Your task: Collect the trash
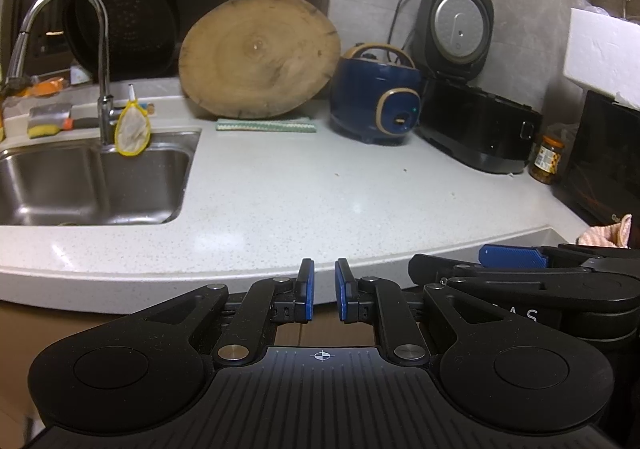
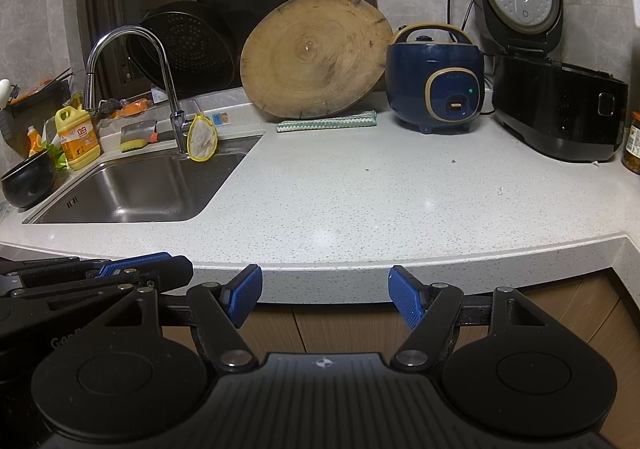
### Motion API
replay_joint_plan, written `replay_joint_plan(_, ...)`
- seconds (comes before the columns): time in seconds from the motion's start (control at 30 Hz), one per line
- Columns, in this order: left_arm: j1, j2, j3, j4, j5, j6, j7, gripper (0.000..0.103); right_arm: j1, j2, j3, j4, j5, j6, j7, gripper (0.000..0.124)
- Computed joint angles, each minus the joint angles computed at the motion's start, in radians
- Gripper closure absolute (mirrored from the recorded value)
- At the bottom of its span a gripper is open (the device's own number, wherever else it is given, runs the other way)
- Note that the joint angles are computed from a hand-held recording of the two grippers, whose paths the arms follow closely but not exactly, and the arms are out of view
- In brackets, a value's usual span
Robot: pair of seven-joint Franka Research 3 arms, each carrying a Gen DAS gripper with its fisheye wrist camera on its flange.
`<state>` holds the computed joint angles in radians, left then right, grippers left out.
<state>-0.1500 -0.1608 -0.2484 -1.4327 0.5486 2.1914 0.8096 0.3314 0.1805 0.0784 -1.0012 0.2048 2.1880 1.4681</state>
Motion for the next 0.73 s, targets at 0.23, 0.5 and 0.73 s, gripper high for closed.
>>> replay_joint_plan(0.23, 0.000, 0.003, 0.001, 0.003, -0.002, 0.002, 0.002, 0.088, 0.002, 0.009, -0.001, 0.015, -0.007, -0.010, 0.010, 0.053)
replay_joint_plan(0.5, 0.002, 0.012, 0.009, 0.000, -0.013, 0.018, 0.008, 0.088, 0.009, 0.030, -0.004, 0.047, -0.026, -0.034, 0.030, 0.053)
replay_joint_plan(0.73, 0.019, 0.045, 0.030, 0.046, -0.027, -0.052, -0.026, 0.088, 0.006, 0.126, -0.011, 0.197, -0.035, -0.123, 0.061, 0.053)
